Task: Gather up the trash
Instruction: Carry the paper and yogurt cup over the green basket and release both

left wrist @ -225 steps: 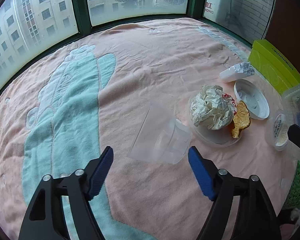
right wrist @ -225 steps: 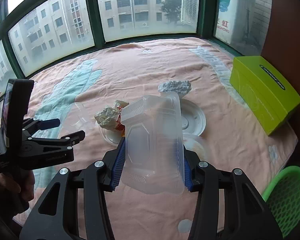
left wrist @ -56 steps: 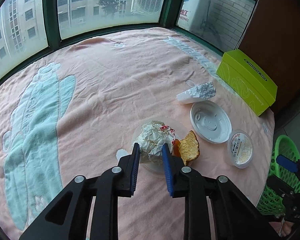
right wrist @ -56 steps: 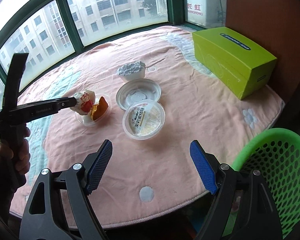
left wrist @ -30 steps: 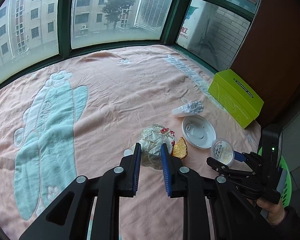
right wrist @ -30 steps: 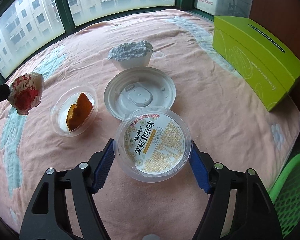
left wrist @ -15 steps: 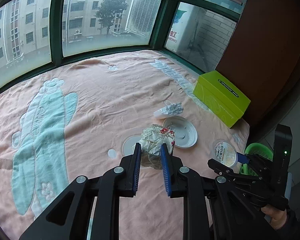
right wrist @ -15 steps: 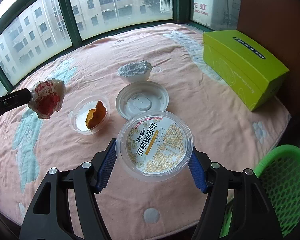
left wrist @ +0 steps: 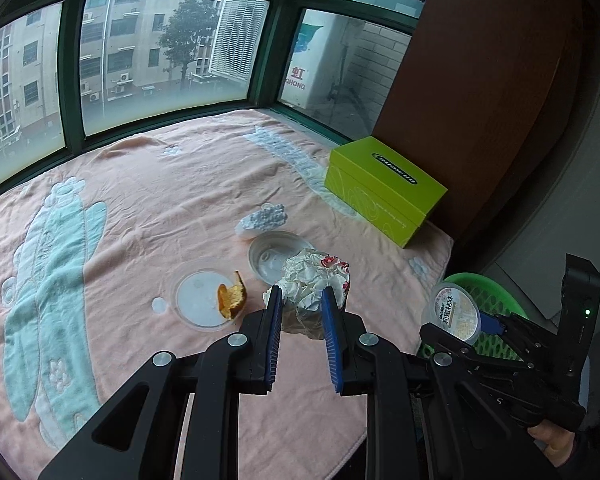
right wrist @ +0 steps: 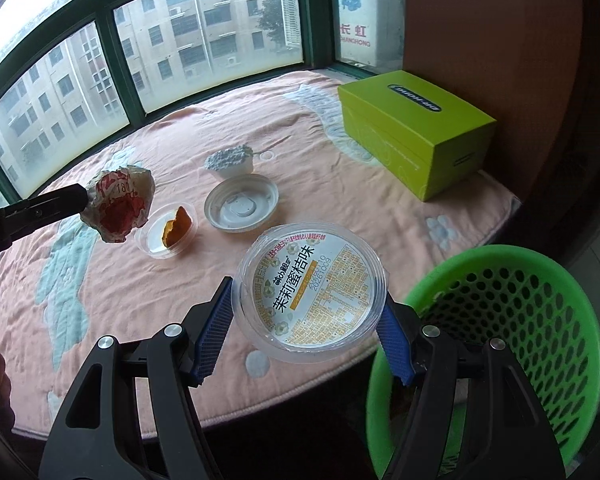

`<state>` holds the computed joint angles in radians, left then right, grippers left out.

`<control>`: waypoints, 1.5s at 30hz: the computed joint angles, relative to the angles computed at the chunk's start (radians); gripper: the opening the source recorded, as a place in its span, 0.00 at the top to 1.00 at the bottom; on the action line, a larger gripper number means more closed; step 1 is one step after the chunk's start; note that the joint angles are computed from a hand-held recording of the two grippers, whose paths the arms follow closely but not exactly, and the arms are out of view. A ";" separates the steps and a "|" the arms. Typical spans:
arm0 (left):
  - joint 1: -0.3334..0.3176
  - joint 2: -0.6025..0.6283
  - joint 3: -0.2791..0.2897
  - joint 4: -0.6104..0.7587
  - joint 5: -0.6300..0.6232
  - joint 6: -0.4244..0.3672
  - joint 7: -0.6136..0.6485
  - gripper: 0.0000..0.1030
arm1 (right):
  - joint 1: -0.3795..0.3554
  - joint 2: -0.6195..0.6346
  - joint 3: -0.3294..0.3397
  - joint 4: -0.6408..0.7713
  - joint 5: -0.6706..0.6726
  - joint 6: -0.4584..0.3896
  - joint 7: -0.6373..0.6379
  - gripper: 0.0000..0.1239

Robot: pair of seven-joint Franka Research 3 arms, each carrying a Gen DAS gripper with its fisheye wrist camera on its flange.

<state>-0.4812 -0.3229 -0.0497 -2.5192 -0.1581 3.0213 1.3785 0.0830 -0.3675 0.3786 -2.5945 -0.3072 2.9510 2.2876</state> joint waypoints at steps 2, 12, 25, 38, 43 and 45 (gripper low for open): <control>-0.012 0.002 -0.008 0.007 -0.003 0.000 0.000 0.81 | 0.013 -0.043 -0.018 -0.033 0.019 -0.008 -0.003 0.47; -0.094 0.028 -0.020 0.048 -0.042 0.014 0.027 0.81 | -0.013 -0.273 -0.024 -0.182 0.099 -0.077 -0.013 0.47; -0.169 0.105 -0.058 0.146 -0.142 0.003 0.135 0.81 | -0.042 -0.506 -0.053 -0.314 0.176 -0.185 -0.041 0.46; -0.129 0.165 -0.161 0.222 -0.153 -0.021 0.159 0.81 | -0.063 -0.626 -0.070 -0.385 0.207 -0.225 -0.048 0.39; -0.121 0.182 -0.181 0.243 -0.158 -0.034 0.168 0.81 | -0.072 -0.660 -0.076 -0.397 0.210 -0.236 -0.059 0.39; -0.118 0.188 -0.189 0.248 -0.160 -0.037 0.172 0.81 | -0.075 -0.680 -0.076 -0.403 0.212 -0.245 -0.060 0.38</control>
